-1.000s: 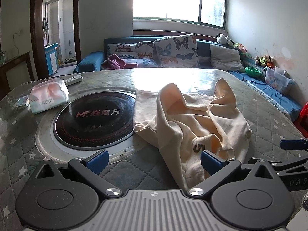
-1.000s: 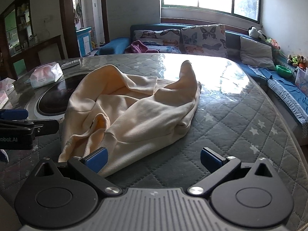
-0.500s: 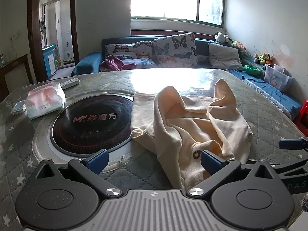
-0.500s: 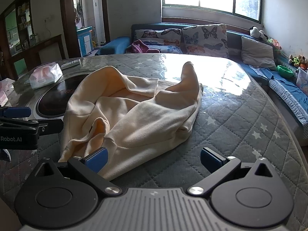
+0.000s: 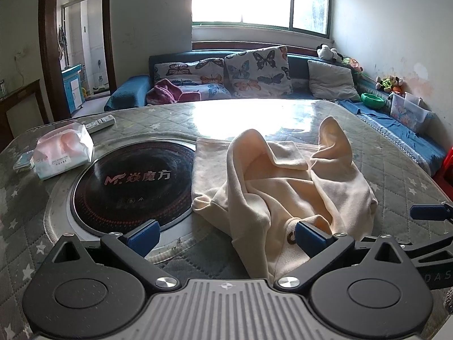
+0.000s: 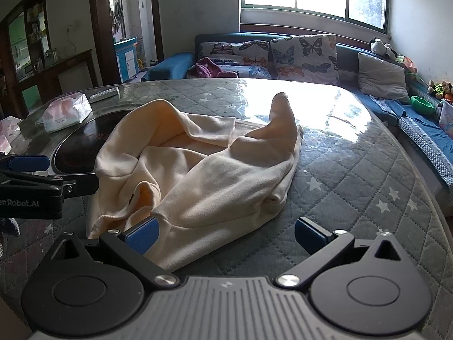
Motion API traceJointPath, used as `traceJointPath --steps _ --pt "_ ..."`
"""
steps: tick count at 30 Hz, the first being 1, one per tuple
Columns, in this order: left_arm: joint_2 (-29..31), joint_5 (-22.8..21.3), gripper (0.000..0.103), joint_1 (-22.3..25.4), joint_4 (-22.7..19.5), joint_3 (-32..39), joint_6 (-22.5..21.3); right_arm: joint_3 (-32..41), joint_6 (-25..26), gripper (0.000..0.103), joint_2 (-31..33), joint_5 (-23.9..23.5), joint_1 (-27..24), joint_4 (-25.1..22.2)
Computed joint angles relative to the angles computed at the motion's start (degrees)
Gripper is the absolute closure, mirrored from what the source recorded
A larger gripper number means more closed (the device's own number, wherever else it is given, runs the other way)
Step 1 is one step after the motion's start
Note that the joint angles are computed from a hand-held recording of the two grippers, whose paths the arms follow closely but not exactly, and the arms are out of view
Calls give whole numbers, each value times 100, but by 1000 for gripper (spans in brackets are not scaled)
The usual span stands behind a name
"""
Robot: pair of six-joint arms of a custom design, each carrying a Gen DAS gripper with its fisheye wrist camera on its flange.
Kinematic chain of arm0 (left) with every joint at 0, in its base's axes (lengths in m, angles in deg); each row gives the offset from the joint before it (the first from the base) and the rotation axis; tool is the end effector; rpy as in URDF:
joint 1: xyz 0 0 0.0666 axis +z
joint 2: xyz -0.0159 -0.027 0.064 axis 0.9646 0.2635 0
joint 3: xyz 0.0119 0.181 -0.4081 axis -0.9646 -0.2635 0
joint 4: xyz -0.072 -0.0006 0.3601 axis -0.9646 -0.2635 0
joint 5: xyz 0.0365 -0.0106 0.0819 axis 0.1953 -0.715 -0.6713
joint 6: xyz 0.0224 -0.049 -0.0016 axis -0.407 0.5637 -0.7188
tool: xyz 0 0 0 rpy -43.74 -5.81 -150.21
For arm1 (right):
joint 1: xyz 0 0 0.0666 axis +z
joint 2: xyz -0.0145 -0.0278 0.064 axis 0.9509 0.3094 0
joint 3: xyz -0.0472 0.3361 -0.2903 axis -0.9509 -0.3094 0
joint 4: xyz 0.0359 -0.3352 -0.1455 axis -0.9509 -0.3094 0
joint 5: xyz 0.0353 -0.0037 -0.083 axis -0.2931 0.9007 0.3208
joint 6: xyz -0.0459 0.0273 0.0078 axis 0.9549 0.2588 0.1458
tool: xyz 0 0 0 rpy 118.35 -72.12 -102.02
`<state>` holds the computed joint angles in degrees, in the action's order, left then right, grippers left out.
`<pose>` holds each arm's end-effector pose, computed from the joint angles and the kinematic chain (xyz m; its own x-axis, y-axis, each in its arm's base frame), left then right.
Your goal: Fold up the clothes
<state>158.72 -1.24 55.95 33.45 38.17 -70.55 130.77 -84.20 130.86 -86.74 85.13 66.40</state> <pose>0.4164 -0.1320 0.3372 -0.6101 -0.0173 -0.7921 -0.0190 0.9998 -0.0072 0.4193 0.1011 0.3533 -0.6417 -0.1987 -0.7407 -0.3276 0.9443 0.0305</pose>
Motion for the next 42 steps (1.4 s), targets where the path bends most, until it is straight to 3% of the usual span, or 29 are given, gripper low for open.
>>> traceJointPath --steps 24,33,42 --pt "306 121 0 139 -90 336 -176 277 39 0 319 -98 -26 -116" --pt "545 86 0 236 -45 657 -485 535 142 0 505 -58 -82 -146" --pt "1052 54 2 369 69 1297 -1091 1085 185 1 914 -14 -253 -190"
